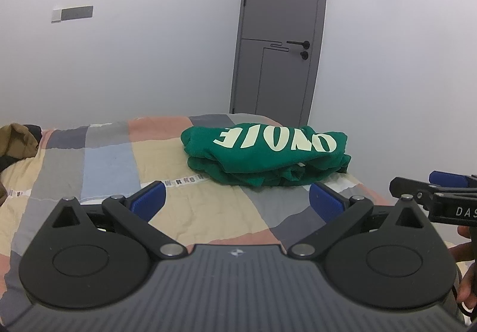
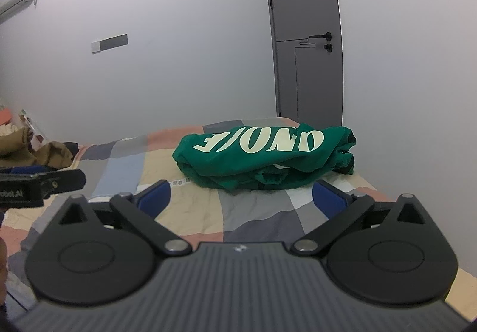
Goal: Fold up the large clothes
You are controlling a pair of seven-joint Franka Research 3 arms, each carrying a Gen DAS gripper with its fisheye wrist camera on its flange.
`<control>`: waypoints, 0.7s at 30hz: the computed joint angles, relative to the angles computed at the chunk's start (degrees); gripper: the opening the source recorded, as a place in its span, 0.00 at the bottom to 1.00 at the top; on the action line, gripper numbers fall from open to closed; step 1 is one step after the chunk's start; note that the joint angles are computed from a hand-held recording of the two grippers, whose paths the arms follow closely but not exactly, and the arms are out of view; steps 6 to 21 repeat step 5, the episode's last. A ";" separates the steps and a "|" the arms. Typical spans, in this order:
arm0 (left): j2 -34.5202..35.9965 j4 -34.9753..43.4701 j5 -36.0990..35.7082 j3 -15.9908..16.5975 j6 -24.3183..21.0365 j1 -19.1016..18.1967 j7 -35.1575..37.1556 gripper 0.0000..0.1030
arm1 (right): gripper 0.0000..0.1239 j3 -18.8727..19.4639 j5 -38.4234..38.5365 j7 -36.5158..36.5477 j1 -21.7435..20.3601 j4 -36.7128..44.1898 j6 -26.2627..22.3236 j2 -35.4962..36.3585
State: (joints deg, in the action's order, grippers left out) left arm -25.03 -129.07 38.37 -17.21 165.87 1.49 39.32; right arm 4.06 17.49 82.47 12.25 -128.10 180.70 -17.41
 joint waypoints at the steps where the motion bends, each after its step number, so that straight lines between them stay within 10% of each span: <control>1: -0.03 -0.06 0.09 0.11 0.22 -0.07 0.20 1.00 | 0.83 0.44 -0.26 0.33 -0.48 -0.11 0.00 -0.10; 21: -0.08 -0.19 -0.37 0.30 0.19 -0.52 0.84 1.00 | 0.83 1.20 -1.07 1.13 -1.42 -0.52 -0.38 -0.69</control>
